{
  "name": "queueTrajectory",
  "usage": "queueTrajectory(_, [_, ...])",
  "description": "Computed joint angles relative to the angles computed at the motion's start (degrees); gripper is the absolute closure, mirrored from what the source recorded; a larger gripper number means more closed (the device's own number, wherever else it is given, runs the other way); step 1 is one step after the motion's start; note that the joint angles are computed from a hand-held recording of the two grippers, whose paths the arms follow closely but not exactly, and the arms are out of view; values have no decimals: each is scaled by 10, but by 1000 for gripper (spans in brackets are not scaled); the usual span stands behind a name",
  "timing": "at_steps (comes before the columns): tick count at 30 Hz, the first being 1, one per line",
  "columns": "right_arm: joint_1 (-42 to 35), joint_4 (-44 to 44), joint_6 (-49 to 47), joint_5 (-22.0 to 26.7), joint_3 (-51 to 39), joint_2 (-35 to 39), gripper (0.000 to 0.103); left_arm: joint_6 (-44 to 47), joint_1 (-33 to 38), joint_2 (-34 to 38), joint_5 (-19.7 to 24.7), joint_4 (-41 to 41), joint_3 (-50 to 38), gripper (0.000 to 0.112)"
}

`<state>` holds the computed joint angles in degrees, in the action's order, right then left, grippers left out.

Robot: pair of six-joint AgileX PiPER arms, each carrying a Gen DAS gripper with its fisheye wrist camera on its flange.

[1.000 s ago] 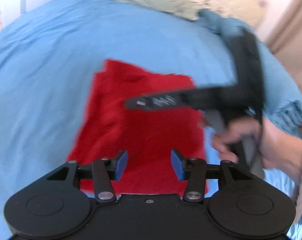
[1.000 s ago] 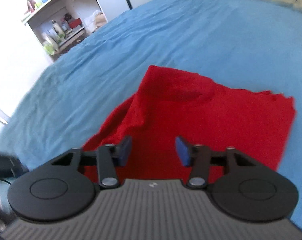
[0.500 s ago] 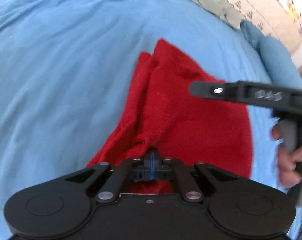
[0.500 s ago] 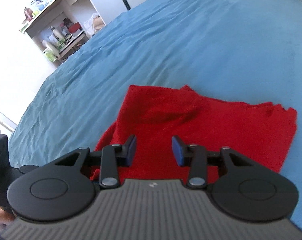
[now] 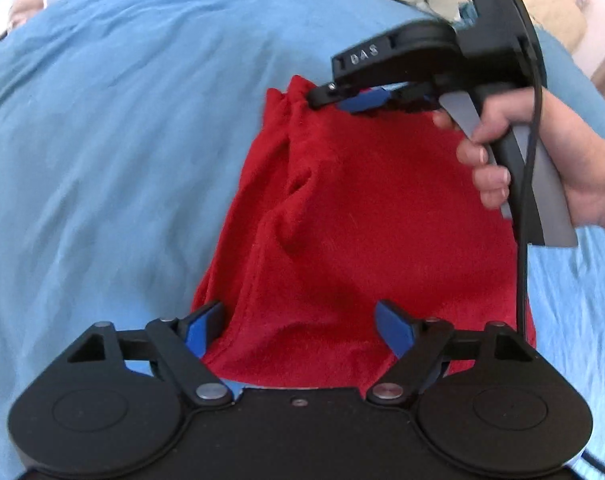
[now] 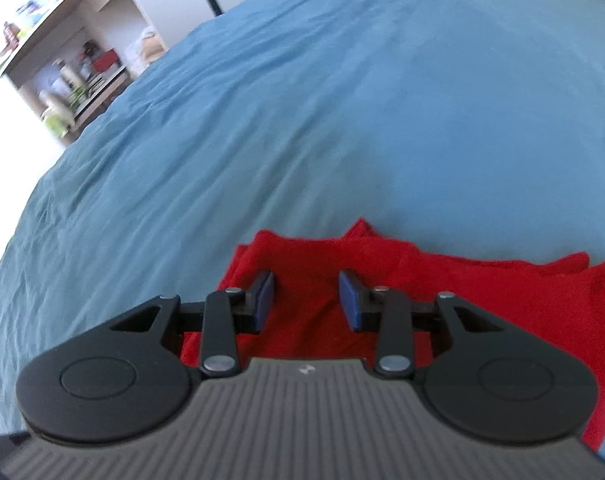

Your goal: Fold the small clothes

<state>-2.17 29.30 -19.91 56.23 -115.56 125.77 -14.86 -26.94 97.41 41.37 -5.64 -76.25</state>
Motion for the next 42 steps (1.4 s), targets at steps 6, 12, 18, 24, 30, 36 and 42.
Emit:
queueTrajectory(6, [-30, 29, -62, -37, 152, -133, 51, -60, -14, -66, 22, 62, -23, 24])
queueTrajectory(12, [-102, 33, -138, -19, 327, -309, 44, 28, 26, -32, 30, -31, -106, 23])
queueTrajectory(18, [-125, 48, -244, 7, 491, -427, 44, 187, 63, 18, 37, -220, -115, 37])
queueTrajectory(24, [-149, 62, -277, -17, 584, -454, 46, 184, 56, 69, 58, -154, -114, 63])
queueTrajectory(30, [-210, 75, -241, 25, 539, -464, 23, 125, 65, 33, 76, -75, -150, 15])
queueTrajectory(36, [-244, 114, -185, 46, 488, -397, 21, 205, 145, 131, 169, -226, -230, 27])
queueTrajectory(42, [-253, 176, -165, 8, 516, -359, 21, 233, 176, 188, 210, -305, -249, 35])
